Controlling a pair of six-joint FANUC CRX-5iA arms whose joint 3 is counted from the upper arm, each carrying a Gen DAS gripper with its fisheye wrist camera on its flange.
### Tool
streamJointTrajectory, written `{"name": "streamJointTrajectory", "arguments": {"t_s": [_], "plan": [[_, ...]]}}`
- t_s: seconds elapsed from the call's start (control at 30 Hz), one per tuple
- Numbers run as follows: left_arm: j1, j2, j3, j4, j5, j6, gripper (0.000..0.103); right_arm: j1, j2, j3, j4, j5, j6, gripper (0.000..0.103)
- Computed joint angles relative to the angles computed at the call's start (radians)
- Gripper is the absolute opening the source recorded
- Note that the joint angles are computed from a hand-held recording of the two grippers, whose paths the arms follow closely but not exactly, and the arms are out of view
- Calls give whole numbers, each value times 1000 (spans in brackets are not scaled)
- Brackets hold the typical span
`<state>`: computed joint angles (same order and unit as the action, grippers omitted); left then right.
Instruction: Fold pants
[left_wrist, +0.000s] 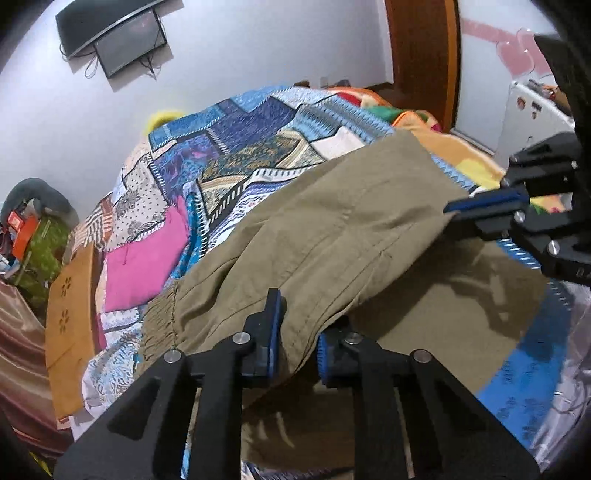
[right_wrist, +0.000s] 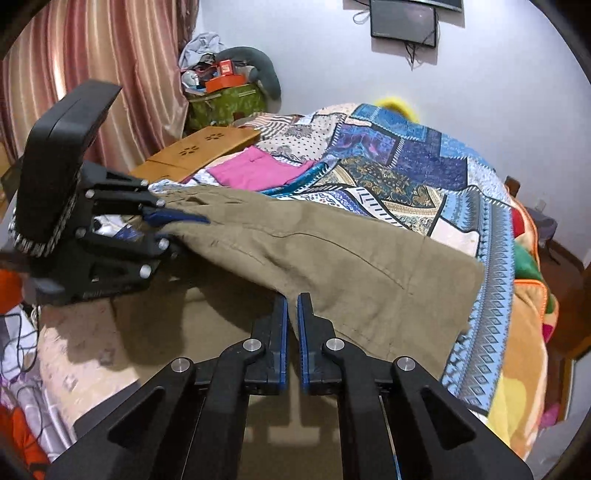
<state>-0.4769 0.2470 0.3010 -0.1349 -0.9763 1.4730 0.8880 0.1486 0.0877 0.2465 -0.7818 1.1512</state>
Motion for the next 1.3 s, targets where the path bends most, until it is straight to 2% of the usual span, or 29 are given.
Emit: {"name": "streamJointTrajectory", "arguments": {"t_s": [0.13,0.37,0.57,0.63,0.73,0.77,0.8,0.93,1.07,1.1,1.17,1.3], "plan": [[1,-32,-43,65,10,-30,17,26,-56,-49,22,-9,-38,4],[-28,-70,-102,74,6,-31,17,66,-118,-127,31,-23,-113,4],[-38,-78,-139,67,-15,-11,18,81,-128,-170,-9,-17,-181,5],[-30,-91,-159,85,-14,-3,20,86,-126,-172,-17,-20,-204,9],[-4,-127,-204,145,-5,-10,34,96,-137,-190,4,-17,-268,11],[5,-143,-220,158,-1,-10,47,94,-139,-189,1,-22,-276,13],[9,-159,-232,157,4,-1,55,92,-146,-191,-2,-24,-289,18],[46,-221,-276,172,20,30,56,101,-193,-241,52,-19,-393,33],[93,-271,-294,138,45,125,60,106,-244,-304,161,-17,-530,36],[99,-279,-292,110,51,159,66,105,-256,-321,190,-18,-568,36],[114,-281,-289,80,53,195,71,104,-279,-356,254,-26,-655,36],[138,-248,-268,60,12,238,71,89,-302,-398,302,-38,-756,36]]}}
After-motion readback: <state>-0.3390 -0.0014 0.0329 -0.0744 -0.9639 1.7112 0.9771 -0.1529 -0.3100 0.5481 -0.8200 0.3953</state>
